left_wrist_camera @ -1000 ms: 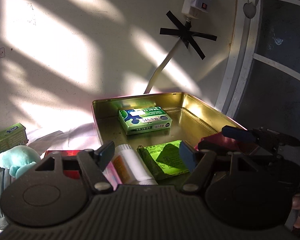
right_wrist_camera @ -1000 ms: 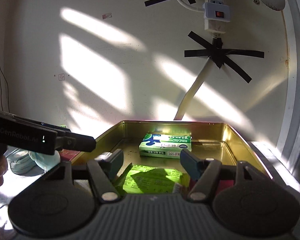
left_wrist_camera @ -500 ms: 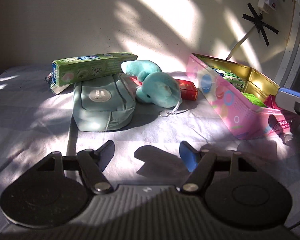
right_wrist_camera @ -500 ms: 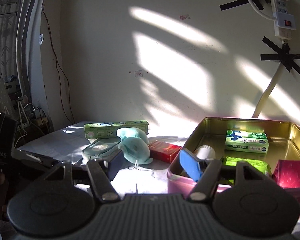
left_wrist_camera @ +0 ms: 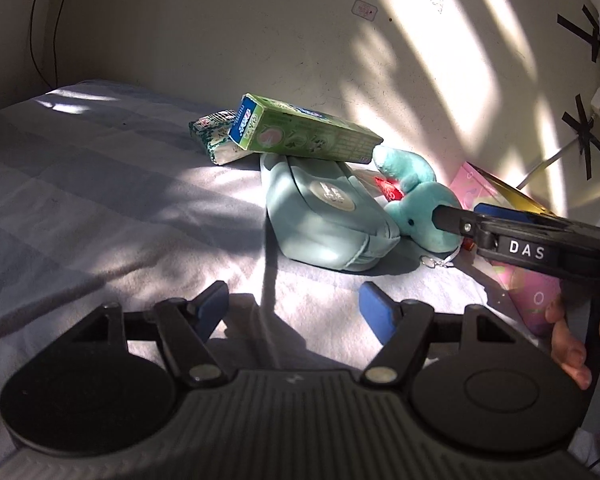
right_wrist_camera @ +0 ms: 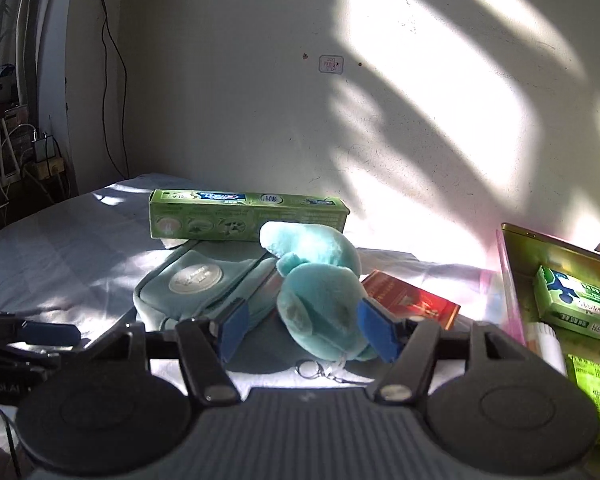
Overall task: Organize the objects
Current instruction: 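Reach the right gripper to the teal plush toy and grasp it, then carry the teal plush toy with the right gripper and drop it into the tin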
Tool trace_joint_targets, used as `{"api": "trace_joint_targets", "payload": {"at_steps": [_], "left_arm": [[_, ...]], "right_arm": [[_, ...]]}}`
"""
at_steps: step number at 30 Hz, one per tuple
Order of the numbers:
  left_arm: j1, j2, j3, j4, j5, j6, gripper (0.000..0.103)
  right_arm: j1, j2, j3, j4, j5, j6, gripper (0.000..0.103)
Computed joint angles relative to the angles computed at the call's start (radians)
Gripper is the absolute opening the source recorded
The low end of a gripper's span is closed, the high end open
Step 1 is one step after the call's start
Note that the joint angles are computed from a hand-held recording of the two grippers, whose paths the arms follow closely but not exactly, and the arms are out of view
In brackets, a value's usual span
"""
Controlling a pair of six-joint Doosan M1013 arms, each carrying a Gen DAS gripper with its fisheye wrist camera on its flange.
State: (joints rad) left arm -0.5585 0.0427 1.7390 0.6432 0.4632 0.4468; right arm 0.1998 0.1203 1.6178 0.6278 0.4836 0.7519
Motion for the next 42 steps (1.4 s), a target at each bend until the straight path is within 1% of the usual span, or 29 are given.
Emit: {"api": "trace_joint_targets", "payload": {"at_steps": [3, 4, 5, 7, 9, 10, 12, 13, 14, 16, 17, 18, 19, 20, 21, 22, 23, 24, 25, 26, 27, 31, 33, 34, 37, 38, 39, 40, 42], "left_arm": [[0.009, -0.003, 0.006, -0.025, -0.026, 0.003, 0.074], [0.010, -0.003, 0.007, -0.029, -0.030, 0.005, 0.074], [0.011, -0.004, 0.008, -0.034, -0.034, 0.009, 0.074], [0.013, -0.004, 0.009, -0.043, -0.041, 0.015, 0.074], [0.015, -0.005, 0.010, -0.051, -0.045, 0.019, 0.075], [0.016, -0.006, 0.012, -0.055, -0.050, 0.021, 0.075], [0.021, -0.011, 0.019, -0.070, -0.070, 0.027, 0.075], [0.024, -0.014, 0.023, -0.076, -0.081, 0.027, 0.075], [0.028, -0.016, 0.027, -0.083, -0.095, 0.029, 0.075], [0.029, -0.019, 0.031, -0.086, -0.112, 0.033, 0.074], [0.029, -0.020, 0.032, -0.091, -0.120, 0.043, 0.074], [0.029, -0.020, 0.032, -0.103, -0.128, 0.062, 0.074], [0.028, -0.020, 0.032, -0.123, -0.134, 0.088, 0.074], [0.027, -0.020, 0.029, -0.160, -0.140, 0.128, 0.074], [0.027, -0.021, 0.028, -0.201, -0.147, 0.167, 0.074], [0.026, -0.022, 0.027, -0.270, -0.159, 0.232, 0.074], [0.024, -0.024, 0.027, -0.310, -0.166, 0.272, 0.074], [0.020, -0.025, 0.025, -0.358, -0.174, 0.327, 0.074], [0.014, -0.025, 0.022, -0.396, -0.178, 0.378, 0.075], [0.008, -0.021, 0.013, -0.451, -0.178, 0.457, 0.074], [0.002, -0.015, 0.004, -0.486, -0.174, 0.512, 0.074], [-0.012, 0.018, -0.049, -0.633, -0.142, 0.711, 0.075], [-0.012, 0.042, -0.079, -0.742, -0.122, 0.827, 0.077], [-0.012, 0.049, -0.088, -0.772, -0.117, 0.857, 0.080], [-0.009, 0.077, -0.120, -0.857, -0.086, 0.939, 0.080], [-0.007, 0.085, -0.128, -0.885, -0.078, 0.965, 0.080], [-0.007, 0.092, -0.136, -0.898, -0.065, 0.975, 0.080], [-0.010, 0.095, -0.139, -0.881, -0.056, 0.956, 0.080], [-0.009, 0.095, -0.136, -0.886, -0.051, 0.951, 0.080]], "right_arm": [[0.030, 0.041, -0.036, -0.205, -0.028, 0.165, 0.056], [0.034, 0.046, -0.035, -0.246, -0.049, 0.193, 0.049], [0.031, 0.045, -0.035, -0.235, -0.045, 0.184, 0.044], [0.015, 0.033, -0.031, -0.184, -0.016, 0.164, 0.041], [-0.009, 0.008, -0.014, -0.074, 0.025, 0.084, 0.040], [-0.027, -0.005, -0.008, -0.005, 0.070, 0.036, 0.040], [-0.079, -0.026, -0.004, 0.130, 0.216, -0.032, 0.040], [-0.118, -0.032, -0.010, 0.198, 0.334, -0.040, 0.041], [-0.152, -0.033, -0.017, 0.243, 0.436, -0.030, 0.043], [-0.225, -0.015, -0.038, 0.333, 0.663, 0.020, 0.047], [-0.252, -0.010, -0.039, 0.363, 0.731, 0.043, 0.048], [-0.268, -0.015, -0.030, 0.364, 0.746, 0.054, 0.049], [-0.277, -0.031, -0.011, 0.346, 0.711, 0.055, 0.051], [-0.277, -0.061, 0.018, 0.308, 0.624, 0.059, 0.053], [-0.266, -0.099, 0.053, 0.240, 0.496, 0.078, 0.061], [-0.259, -0.122, 0.077, 0.206, 0.420, 0.079, 0.066], [-0.263, -0.145, 0.107, 0.214, 0.363, 0.034, 0.067], [-0.273, -0.161, 0.127, 0.251, 0.358, -0.011, 0.067], [-0.286, -0.170, 0.144, 0.303, 0.372, -0.059, 0.071], [-0.294, -0.177, 0.156, 0.334, 0.384, -0.096, 0.074], [-0.294, -0.183, 0.166, 0.344, 0.386, -0.123, 0.075], [-0.260, -0.196, 0.191, 0.294, 0.327, -0.166, 0.076], [-0.253, -0.191, 0.191, 0.286, 0.335, -0.159, 0.076], [-0.249, -0.189, 0.191, 0.284, 0.336, -0.162, 0.076], [-0.227, -0.181, 0.186, 0.244, 0.303, -0.161, 0.076], [-0.223, -0.176, 0.182, 0.240, 0.304, -0.167, 0.077], [-0.219, -0.172, 0.176, 0.238, 0.308, -0.170, 0.078], [-0.213, -0.168, 0.171, 0.230, 0.313, -0.171, 0.078], [-0.201, -0.161, 0.162, 0.216, 0.313, -0.184, 0.078]]}}
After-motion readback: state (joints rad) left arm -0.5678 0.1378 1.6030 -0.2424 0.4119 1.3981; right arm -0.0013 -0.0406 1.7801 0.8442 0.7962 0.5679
